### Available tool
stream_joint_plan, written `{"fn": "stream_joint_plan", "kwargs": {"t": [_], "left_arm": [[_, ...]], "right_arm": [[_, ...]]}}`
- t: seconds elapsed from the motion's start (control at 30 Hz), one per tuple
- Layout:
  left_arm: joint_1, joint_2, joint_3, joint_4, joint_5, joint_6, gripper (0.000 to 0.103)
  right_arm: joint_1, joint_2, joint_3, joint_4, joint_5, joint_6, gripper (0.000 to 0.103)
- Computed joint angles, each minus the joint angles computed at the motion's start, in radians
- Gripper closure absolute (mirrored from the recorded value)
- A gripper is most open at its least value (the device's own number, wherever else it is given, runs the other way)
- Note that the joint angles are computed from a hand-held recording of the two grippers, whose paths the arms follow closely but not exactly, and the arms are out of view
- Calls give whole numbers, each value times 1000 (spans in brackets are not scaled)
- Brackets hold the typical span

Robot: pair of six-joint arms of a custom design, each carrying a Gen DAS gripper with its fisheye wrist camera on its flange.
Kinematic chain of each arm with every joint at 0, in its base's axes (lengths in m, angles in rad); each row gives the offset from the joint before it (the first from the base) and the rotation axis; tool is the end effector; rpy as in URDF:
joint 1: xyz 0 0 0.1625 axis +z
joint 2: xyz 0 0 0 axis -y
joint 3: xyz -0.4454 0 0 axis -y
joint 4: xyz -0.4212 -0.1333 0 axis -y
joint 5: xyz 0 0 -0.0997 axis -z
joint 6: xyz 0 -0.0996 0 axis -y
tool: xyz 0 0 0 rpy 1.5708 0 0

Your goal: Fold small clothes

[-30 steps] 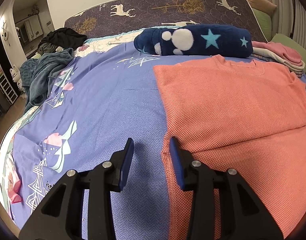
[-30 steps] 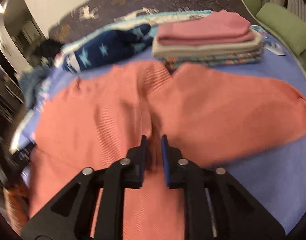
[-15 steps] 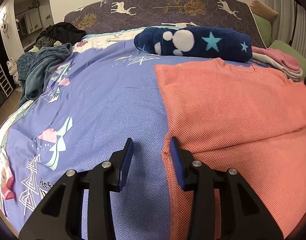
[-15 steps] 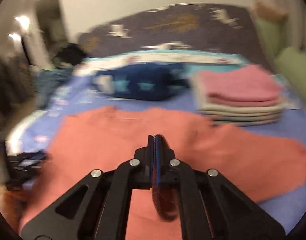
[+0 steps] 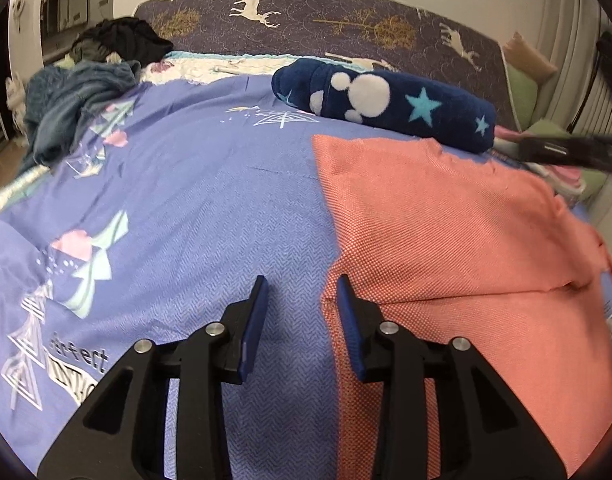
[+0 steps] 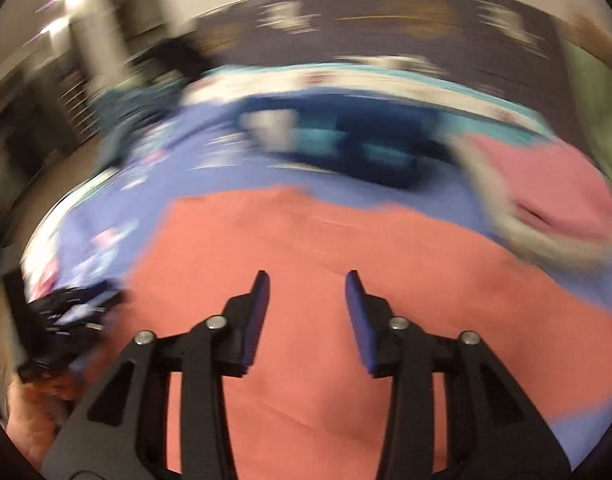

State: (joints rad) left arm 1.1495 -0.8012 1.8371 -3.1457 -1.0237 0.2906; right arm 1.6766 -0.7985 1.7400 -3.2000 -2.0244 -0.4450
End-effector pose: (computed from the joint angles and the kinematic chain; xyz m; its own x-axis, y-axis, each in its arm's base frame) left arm -0.0985 -0.6724 0.0982 -0.7507 0.3256 -0.5748 0.5908 0.7201 -0.3638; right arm 0.1623 -0.6792 0.1351 -0.7982 -0.1668 0.5789 -0.4711 0.7718 -0.4272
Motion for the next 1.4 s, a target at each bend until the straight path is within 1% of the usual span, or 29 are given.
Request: {"fn": "stream_joint_plan", "kwargs": {"t": [0.03, 0.07, 0.13, 0.2, 0.23, 0.27, 0.3, 0.33, 0.37, 0.4, 0.43, 0.53, 0.6, 0.67, 0.7, 0.73, 0.77, 0.8, 0.83, 0.87, 0.97, 1.03, 1.1, 1.17, 1.23, 1.27, 1.3, 1.33, 1.4], "left_arm": [[5, -8, 5, 4, -23, -5, 69], [10, -23, 15, 8, -60, -5, 69], [17, -40, 29, 13, -118, 10, 69], [17, -46, 37, 10, -166, 38, 69], [15, -40, 31, 19, -176, 54, 69], [10, -27, 19, 30, -165, 66, 69], [6, -15, 8, 44, -146, 71, 72], [4, -2, -9, 70, -129, 68, 84], [9, 6, -30, 118, -136, 55, 103], [12, 8, -39, 129, -139, 39, 103], [16, 6, -40, 127, -145, 28, 103], [3, 7, -16, 40, -68, 27, 103], [5, 4, -10, 21, -50, 18, 103], [13, -1, -11, 39, -60, 3, 103], [11, -1, -8, 32, -42, -2, 103], [10, 1, -10, 31, -20, -8, 103], [15, -5, -10, 41, -27, -19, 103], [19, -12, -5, 43, -36, -29, 103], [23, -18, -2, 35, -42, -35, 103], [26, -29, 10, 9, -62, -31, 103], [22, -55, 39, -58, -124, 27, 103], [9, -64, 56, -77, -175, 72, 103], [-2, -55, 40, -30, -201, 99, 103], [-11, -8, -7, 33, -144, 98, 103], [-9, 45, -62, 137, -68, 69, 100], [-8, 54, -76, 150, -61, 60, 100], [-11, 48, -76, 156, -62, 53, 99], [-12, 47, -80, 163, -52, 45, 98], [-29, 57, -68, 139, -9, 63, 98]], "right_arm": [[15, 52, -85, 97, 15, -8, 60], [28, 89, -144, 153, 12, -4, 59], [42, 169, -265, 254, -14, -11, 55], [52, 254, -394, 332, -50, -22, 54], [50, 280, -439, 377, -51, -24, 51], [46, 307, -492, 453, -37, -23, 43], [43, 328, -533, 514, -35, -30, 40], [47, 358, -567, 534, -63, -47, 44], [46, 377, -582, 517, -92, -70, 88], [47, 393, -599, 517, -112, -61, 98], [45, 400, -601, 494, -99, -57, 100], [46, 414, -604, 423, -28, -83, 101], [48, 444, -641, 424, -31, -110, 102], [42, 468, -673, 448, -35, -118, 102], [39, 476, -681, 448, -29, -128, 102], [37, 476, -677, 439, -25, -138, 103], [34, 468, -668, 433, -16, -127, 98], [33, 454, -653, 430, -12, -103, 92], [32, 430, -625, 417, -6, -81, 79], [34, 402, -581, 362, -14, -75, 75], [33, 269, -384, 209, -19, -95, 76], [16, 167, -247, 150, 12, -59, 80], [-15, 66, -105, 107, 44, -3, 80], [-57, 3, -3, 73, 42, 76, 80], [-100, -4, 33, 64, -10, 144, 83], [-130, -2, 58, 9, 10, 136, 88], [-148, -4, 89, -71, 66, 100, 88], [-154, -1, 102, -108, 79, 59, 88], [-131, 23, 97, -157, 17, 19, 88]]}}
